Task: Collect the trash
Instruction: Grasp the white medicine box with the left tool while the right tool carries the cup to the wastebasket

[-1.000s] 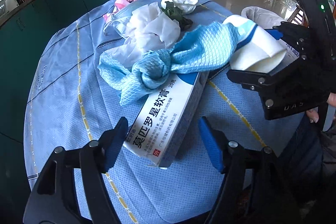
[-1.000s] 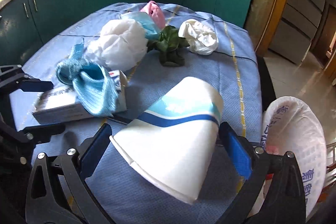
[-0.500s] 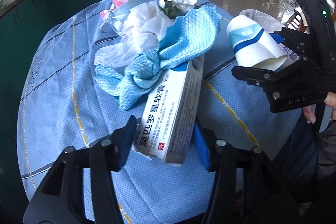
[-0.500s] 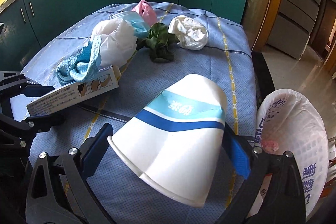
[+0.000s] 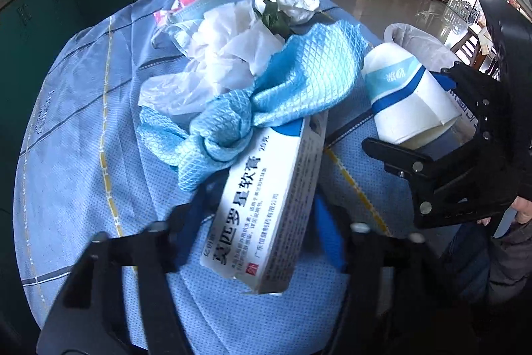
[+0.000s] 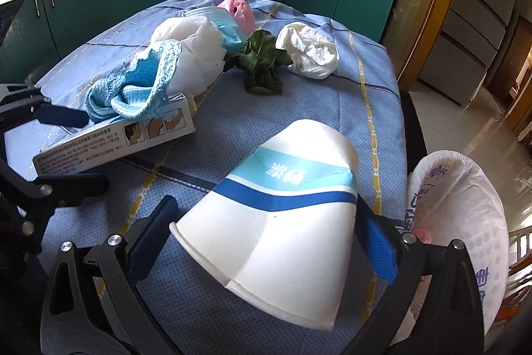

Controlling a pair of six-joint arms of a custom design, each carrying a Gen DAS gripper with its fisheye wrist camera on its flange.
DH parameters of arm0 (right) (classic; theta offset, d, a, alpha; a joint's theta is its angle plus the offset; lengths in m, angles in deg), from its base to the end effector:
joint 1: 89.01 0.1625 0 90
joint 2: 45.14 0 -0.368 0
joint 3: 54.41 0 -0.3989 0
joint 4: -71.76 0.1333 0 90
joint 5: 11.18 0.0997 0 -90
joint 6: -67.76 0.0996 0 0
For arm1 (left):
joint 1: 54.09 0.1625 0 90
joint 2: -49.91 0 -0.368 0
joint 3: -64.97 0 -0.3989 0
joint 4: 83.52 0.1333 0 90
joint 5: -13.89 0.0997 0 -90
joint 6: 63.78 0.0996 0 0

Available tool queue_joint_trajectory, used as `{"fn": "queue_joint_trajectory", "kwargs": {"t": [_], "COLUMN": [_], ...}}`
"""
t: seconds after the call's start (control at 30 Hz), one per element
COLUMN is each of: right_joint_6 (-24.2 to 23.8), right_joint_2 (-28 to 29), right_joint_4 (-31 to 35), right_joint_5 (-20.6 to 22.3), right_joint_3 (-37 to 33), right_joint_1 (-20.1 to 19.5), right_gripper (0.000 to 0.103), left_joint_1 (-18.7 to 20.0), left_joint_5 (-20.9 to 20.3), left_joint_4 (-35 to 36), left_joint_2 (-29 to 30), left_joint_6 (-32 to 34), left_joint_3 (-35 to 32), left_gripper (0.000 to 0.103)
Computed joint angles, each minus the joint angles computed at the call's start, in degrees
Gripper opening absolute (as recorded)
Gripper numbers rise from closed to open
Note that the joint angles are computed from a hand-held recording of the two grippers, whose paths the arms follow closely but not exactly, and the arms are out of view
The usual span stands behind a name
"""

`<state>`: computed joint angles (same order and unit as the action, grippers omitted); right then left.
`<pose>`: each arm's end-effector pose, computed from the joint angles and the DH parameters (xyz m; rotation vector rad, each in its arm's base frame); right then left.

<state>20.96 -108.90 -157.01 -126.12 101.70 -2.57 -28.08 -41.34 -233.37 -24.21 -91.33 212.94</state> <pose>0.0737 -0.2856 0.1040 0.6536 -2.2494 0.6855 -0.1760 -0.2974 0.0298 0.8823 2.3696 -0.3504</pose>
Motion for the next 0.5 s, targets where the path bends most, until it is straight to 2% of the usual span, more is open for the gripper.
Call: {"fn": "queue_joint_trajectory", "kwargs": {"t": [0.17,0.23,0.37,0.5], "right_joint_6": [0.8,1.0,1.9,2.8], "right_joint_2": [-6.5,-9.0,-14.0,-15.9], "right_joint_4": [3.6,4.0,5.2,5.1], "right_joint_5": [5.5,7.7,12.0,13.4], "right_joint_3": [2.5,3.6,5.3,6.0], "right_joint_1": [-2.9,-4.1,-6.5,-8.1], "right_gripper": [0.096,0.096,0.096,0.096], "left_joint_1": [-1.7,-2.5,-4.2,-5.3], "left_joint_5": [0.5,0.9,1.5,1.6], "left_joint_4": [0.3,0.5,1.2,0.8], "left_joint_2": [-2.0,-3.9,-7.9,-9.6], "left_joint_6": [-1.4,-2.0,-2.4,-2.2], "left_joint_3": [1.1,1.8,2.9,3.4], "left_gripper": [0.043,0.034,0.030,0.025]}}
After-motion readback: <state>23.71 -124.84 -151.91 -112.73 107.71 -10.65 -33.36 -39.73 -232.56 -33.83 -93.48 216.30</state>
